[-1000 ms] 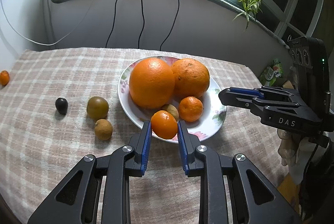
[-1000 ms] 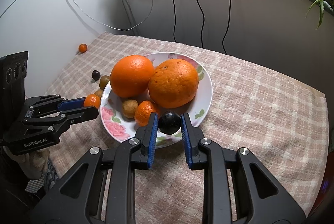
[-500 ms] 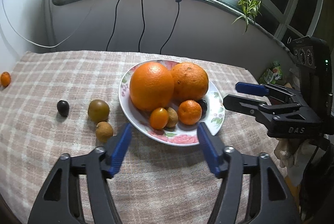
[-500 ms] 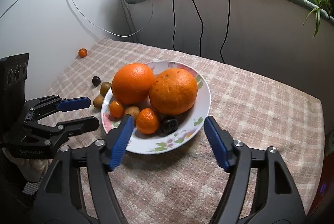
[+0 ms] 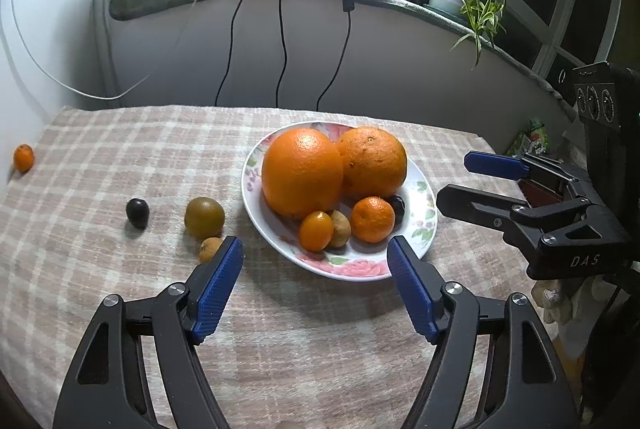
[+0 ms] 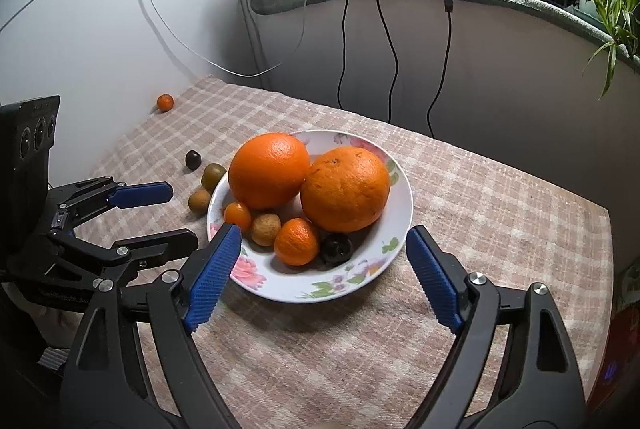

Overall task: Organize fruits
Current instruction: 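Move both open grippers toward the remaining kiwis on the cloth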

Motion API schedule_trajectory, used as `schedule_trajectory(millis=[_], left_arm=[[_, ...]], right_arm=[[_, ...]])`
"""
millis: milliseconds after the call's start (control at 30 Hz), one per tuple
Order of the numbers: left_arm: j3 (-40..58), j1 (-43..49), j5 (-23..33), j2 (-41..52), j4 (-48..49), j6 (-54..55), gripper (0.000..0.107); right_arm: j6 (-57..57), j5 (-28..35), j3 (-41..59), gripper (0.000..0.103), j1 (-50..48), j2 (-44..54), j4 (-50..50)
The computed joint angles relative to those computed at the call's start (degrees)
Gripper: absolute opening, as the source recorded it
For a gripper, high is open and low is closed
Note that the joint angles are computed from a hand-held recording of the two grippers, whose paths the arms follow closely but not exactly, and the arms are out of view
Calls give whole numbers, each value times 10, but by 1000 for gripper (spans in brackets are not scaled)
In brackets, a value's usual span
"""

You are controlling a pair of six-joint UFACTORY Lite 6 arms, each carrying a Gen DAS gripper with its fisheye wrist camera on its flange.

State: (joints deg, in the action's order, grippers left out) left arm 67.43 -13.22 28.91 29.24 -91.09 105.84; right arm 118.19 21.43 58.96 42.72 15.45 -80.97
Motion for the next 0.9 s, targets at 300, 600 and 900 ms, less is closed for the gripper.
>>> schedule_trajectory(millis=[300,600,900], left_arm=[[-3,24,9,-9,5,2,75],[18,78,19,11,20,2,75],[38,111,38,40,41,-9,70]], right_arm=[[-18,-6,24,87,2,8,4],[-65,-14,88,87,20,45,24],[-296,-19,230,87,21,133,195]])
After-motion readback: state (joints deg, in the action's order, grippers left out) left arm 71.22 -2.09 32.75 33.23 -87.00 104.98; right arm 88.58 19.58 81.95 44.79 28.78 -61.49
